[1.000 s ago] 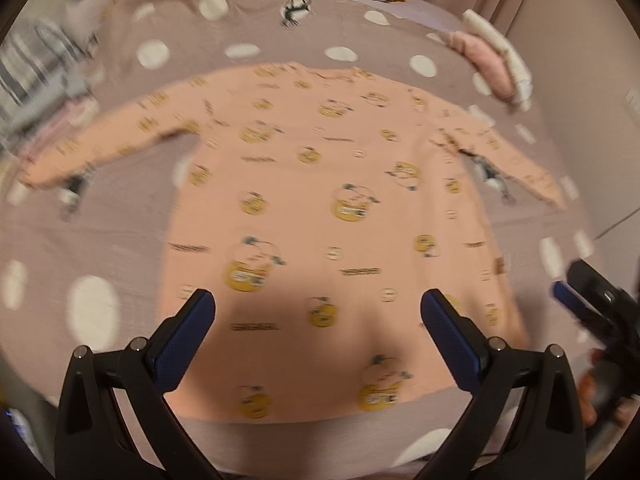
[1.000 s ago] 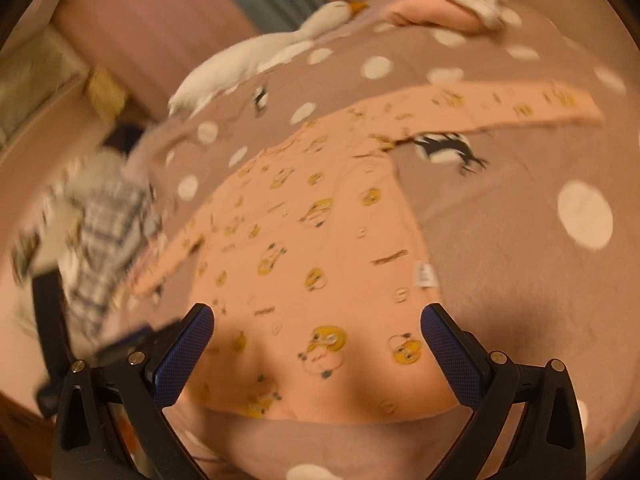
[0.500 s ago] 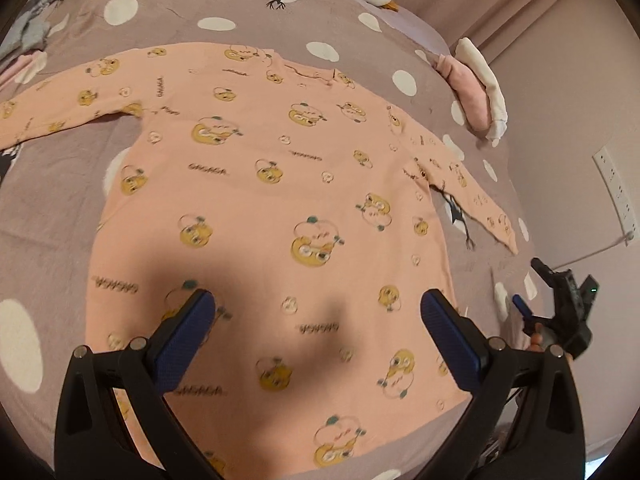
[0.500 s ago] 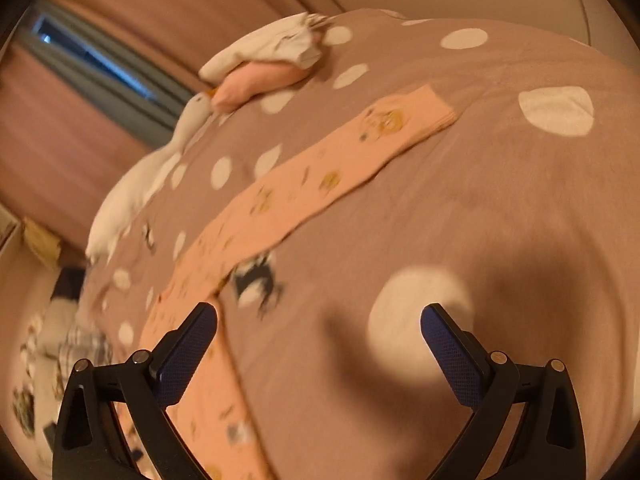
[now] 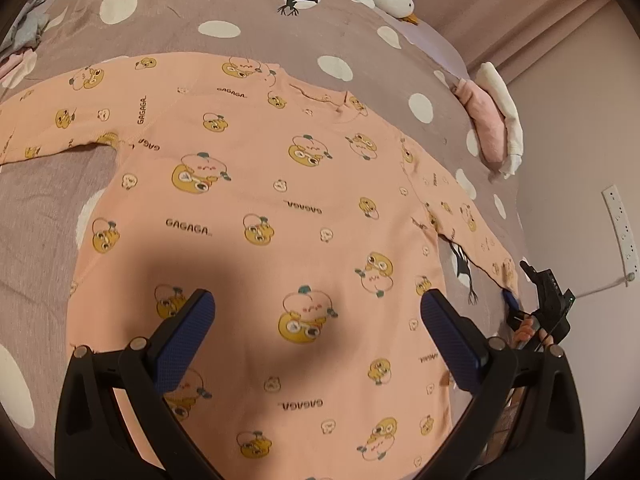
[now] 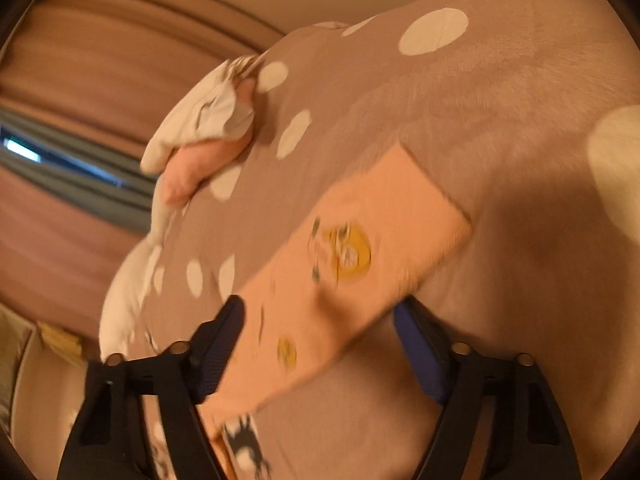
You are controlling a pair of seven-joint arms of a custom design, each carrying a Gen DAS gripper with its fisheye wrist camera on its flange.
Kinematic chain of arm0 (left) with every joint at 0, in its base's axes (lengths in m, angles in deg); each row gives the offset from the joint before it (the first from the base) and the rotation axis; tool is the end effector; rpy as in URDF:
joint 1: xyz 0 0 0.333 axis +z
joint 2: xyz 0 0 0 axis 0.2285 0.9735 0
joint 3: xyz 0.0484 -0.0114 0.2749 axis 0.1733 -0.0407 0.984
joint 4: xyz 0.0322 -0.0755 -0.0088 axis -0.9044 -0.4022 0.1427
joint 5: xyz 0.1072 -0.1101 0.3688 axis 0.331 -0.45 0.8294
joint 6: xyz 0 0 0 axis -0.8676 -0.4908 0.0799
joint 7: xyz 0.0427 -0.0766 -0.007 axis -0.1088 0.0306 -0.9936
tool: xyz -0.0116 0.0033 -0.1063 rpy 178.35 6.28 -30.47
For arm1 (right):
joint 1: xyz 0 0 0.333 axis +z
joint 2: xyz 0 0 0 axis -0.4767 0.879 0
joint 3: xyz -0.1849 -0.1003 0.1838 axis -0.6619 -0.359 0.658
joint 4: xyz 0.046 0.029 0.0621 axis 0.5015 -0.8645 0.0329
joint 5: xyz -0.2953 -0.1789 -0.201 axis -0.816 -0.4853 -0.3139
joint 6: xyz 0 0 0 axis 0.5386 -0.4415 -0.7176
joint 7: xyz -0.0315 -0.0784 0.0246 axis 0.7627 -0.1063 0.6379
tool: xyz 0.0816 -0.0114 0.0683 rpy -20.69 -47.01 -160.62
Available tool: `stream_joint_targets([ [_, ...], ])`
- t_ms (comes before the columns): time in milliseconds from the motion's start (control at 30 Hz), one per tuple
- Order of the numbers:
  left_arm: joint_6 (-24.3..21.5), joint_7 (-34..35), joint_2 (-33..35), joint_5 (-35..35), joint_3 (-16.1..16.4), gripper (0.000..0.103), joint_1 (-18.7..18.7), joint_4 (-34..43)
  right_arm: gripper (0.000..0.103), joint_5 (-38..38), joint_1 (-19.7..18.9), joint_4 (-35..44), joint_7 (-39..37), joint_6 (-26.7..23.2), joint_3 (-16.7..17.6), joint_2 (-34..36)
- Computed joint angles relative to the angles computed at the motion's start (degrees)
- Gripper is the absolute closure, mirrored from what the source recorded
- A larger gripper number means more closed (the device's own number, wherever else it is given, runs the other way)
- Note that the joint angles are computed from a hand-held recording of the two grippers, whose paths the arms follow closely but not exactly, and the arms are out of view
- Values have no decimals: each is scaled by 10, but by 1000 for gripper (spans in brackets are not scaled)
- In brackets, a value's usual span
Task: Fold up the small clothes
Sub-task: 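Move the right gripper to a pink sleeve cuff and grasp it, then carry the sleeve across the shirt body with the right gripper and release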
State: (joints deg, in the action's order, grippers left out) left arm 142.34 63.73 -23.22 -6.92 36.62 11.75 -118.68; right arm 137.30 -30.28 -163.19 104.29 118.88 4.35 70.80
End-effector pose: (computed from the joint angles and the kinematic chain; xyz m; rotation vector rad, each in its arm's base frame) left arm 0.4730 -0.1541 0.3871 -2.5475 1.2445 -0.9633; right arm 0.6567 0.0100 0.3255 -0.9814 1.9091 0.1044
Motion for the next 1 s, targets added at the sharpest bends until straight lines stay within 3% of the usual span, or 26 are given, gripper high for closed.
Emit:
stream_joint_targets([
  [67,-3,-3,6,5,0,0,5,6,43,2,0,13,4,4,-1,11],
  [233,-12,-19,12,28,0,0,16,14,91,-70,1,39,77,25,-1,42],
  [400,-27,-42,-7,54,-5,0,29,3,95,-200,9,38,156,34,-1,33],
  [600,-34,-44,-53,46,0,0,30,-37,95,-337,25,51,188,33,21,-3],
  [900,-42,-29,-179,-8,0,0,39,-139,96,-550,107,165,276,-1,48,10],
  [1000,-48,-22,-224,-27,1,0,43,-173,96,-620,151,219,291,-11,58,35],
])
